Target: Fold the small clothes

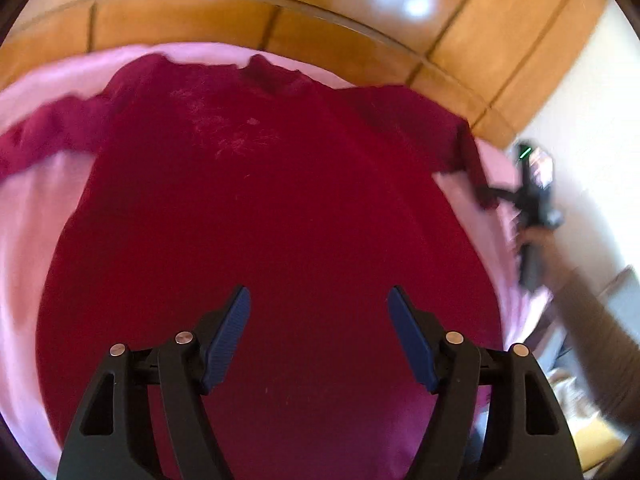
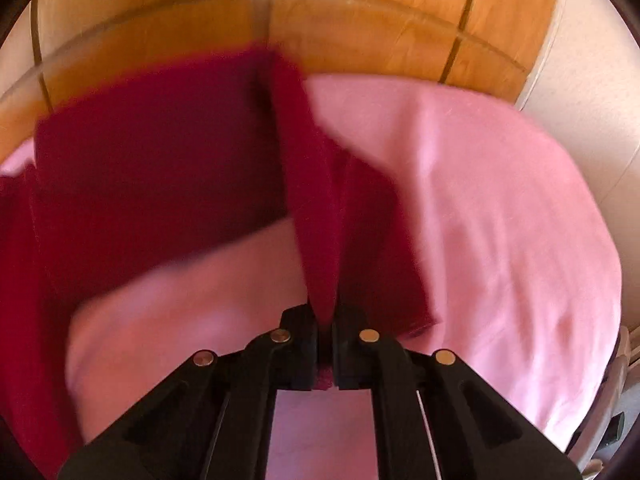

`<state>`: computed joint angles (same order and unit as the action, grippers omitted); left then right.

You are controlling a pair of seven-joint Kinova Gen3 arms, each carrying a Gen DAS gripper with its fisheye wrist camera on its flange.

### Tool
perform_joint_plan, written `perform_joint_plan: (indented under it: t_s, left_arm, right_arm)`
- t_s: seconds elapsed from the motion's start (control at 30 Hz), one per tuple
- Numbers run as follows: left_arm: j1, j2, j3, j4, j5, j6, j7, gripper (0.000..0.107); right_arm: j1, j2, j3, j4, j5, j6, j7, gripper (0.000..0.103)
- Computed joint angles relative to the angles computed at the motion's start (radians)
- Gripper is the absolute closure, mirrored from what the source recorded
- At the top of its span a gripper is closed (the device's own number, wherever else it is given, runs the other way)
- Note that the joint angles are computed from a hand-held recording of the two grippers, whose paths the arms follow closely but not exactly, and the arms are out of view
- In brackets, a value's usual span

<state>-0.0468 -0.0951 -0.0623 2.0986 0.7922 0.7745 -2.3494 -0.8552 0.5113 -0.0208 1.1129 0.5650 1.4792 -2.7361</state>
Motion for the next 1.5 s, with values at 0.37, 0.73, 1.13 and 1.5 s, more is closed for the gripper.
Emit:
perform_joint_plan:
  t_s: [0.37,0.73,1.13,1.5]
  left_arm:
    - [-0.034,0.112,0.035,-0.021,0.076,0.016,-0.036,0.034]
    - [-0.082,0.101,0.014,-0.039,0.092,0.099,-0.036,0.025]
    - [-0.434,0.067,-0.223,-0.047,0.200,0.160,-0.051,0.008]
    - [-0.694,0.292,-0.241,-0.336,0.080,0.185,0.186,0.043]
  right_arm:
    - [0.148,-0.181,-0.132,0.005,0.224,0.189,-0.002,0.099]
    - [0.292,-0.068,-0.006,0.170,-0.016,0.083,-0.033,0.064]
    - [0.006,-0.048,-0.126,-0.131,0.125,-0.005,0.027,0.004]
    - [-0.091,0.336,-0.240,-0.593,-0.115,-0.064,0.310,0.003]
